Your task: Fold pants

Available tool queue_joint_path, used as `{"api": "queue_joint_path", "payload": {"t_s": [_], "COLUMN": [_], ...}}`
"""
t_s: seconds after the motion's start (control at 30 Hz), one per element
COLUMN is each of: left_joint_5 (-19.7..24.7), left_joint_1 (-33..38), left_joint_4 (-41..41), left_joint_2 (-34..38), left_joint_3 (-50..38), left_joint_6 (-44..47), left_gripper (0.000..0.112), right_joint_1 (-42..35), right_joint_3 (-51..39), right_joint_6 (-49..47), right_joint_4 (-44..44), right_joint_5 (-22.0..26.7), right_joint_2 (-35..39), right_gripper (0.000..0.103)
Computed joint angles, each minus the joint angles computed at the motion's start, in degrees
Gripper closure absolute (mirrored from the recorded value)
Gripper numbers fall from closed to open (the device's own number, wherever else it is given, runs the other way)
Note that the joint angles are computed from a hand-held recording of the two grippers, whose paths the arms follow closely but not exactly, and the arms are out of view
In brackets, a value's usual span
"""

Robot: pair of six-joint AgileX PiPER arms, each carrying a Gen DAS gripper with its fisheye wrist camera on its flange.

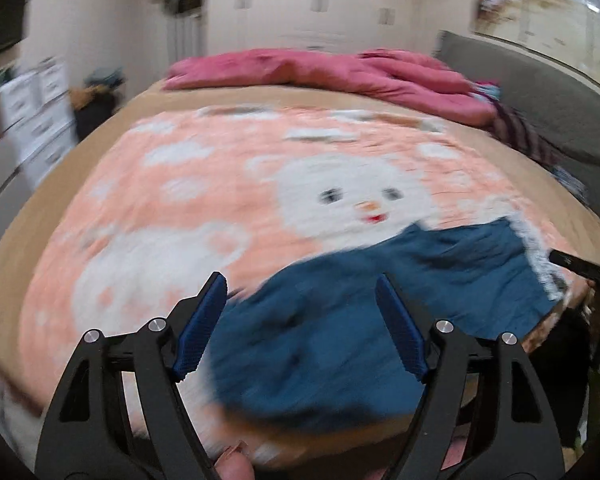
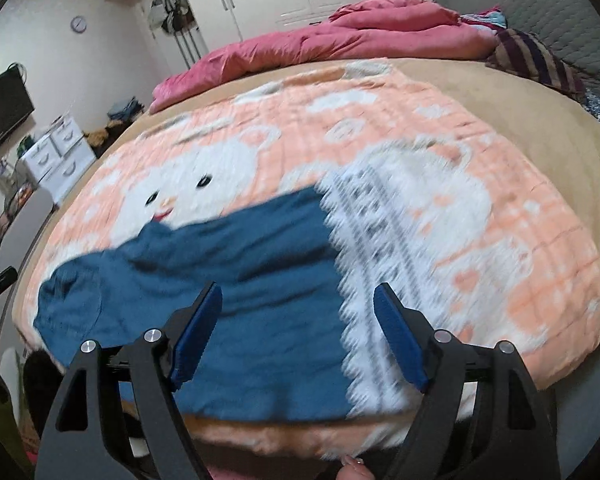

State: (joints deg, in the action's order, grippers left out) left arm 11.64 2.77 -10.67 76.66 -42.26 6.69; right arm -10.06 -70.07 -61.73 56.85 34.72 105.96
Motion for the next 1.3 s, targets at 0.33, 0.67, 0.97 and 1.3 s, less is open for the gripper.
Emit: {"api": "queue_joint_path", "payload": {"t_s": [0.33,0.67,0.97,1.3], "left_joint_5": [16.7,29.1,23.7,18.6], "left_joint_1": [-10.5,-12.0,-13.8,-13.2], "left_joint_4": [-1.6,2.5,10.0,10.7], "left_joint_2": [31.3,47.2,47.6,49.5], "left_joint_3": [-35.8,-54.7,-52.4,-51.2], "left_joint_6": [8.7,14.0,5.3,1.6], "left_gripper": [0.048,0.073,0.112,0.109], "right_joint_1": [3.1,3.9,5.1,7.3], "right_joint_3": [-16.6,-31.3,-33.2,-31.3], "right_joint_6": [6.0,15.3,16.7,20.7], "right_joint_4": [-9.5,-15.5,-18.3,-26.9], "right_joint_5": [3.4,6.4,6.2,1.0], "right_joint_2": [8.7,19.5,22.5,23.4], "right_gripper": [0.026,0.026,0.026,0.026]}}
